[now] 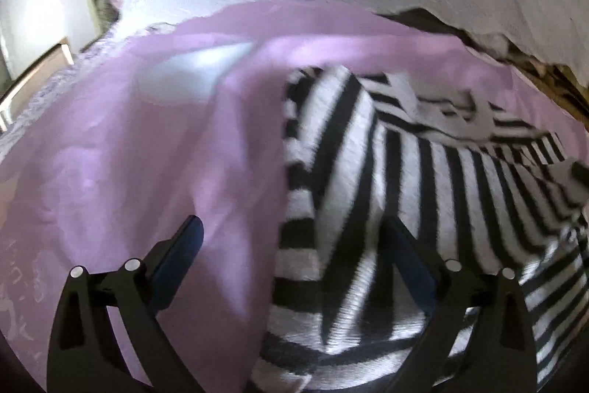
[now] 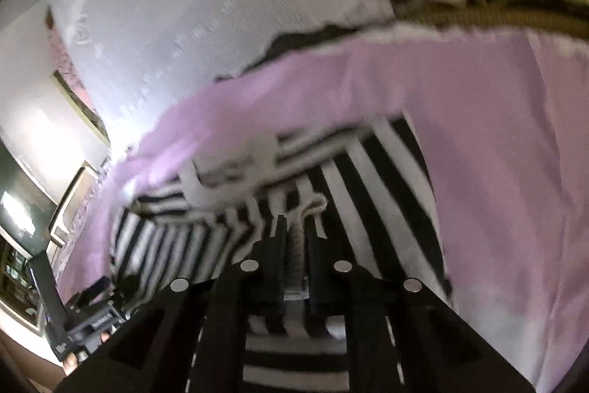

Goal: Fold small clothes
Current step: 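Fold the held sleeve and side of the sweater over the body with the left gripper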

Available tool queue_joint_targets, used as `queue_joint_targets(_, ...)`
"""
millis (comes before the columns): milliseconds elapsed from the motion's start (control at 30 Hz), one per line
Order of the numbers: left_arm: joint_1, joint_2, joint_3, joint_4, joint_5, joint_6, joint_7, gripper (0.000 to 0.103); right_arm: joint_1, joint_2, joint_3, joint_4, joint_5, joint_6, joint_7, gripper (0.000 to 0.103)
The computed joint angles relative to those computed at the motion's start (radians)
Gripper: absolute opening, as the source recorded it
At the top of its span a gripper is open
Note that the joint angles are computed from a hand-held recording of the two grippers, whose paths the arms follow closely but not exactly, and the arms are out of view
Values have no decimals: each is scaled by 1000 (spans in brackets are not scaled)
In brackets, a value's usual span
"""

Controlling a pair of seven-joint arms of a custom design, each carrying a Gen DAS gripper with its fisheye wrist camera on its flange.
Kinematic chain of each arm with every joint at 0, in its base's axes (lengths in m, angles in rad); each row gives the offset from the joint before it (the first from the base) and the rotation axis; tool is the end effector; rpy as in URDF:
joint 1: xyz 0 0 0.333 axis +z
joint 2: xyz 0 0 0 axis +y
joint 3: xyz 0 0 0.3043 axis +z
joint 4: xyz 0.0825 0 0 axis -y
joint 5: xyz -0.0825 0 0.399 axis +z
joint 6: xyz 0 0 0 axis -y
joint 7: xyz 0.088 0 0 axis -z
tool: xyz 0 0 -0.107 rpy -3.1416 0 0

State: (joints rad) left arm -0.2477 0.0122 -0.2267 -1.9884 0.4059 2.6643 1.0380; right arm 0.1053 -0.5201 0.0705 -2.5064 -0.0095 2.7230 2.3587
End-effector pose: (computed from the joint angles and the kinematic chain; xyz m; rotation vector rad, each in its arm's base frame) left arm 0.5443 -0.2918 0.5130 -1.5938 2.0283 -0.7344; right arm 0.4485 0.0828 0.5317 -1.1341 2.1518 -0.3332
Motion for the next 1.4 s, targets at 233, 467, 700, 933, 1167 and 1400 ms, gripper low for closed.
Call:
queue_joint_targets(233,98,-21,-87,-5,-212,-1,115,95,9,65,-18,-23,-12,-13,-33,11)
queue_joint_targets(467,40,64,-83,141,-389,43,382,95,-29,-24,9,-61,-71,109,16,14)
queue_joint_targets(700,-52,276,53,346,-155,-139,87,97,67,89,-57,-15,58,21,-139,23)
queue_joint_targets(933,109,140,-85,158,-371,20,198,95,-21,18,33,-41,-55,43,-33,25)
queue_joint_targets(1167,82,56,-101,59,-275,-60,249,97,50,59,-5,9,-21,-66,-112,48)
queue_joint_targets(1400,37,17,-86,10,67,-28,-8,98,4,5,64,-25,-120,-67,-31,48)
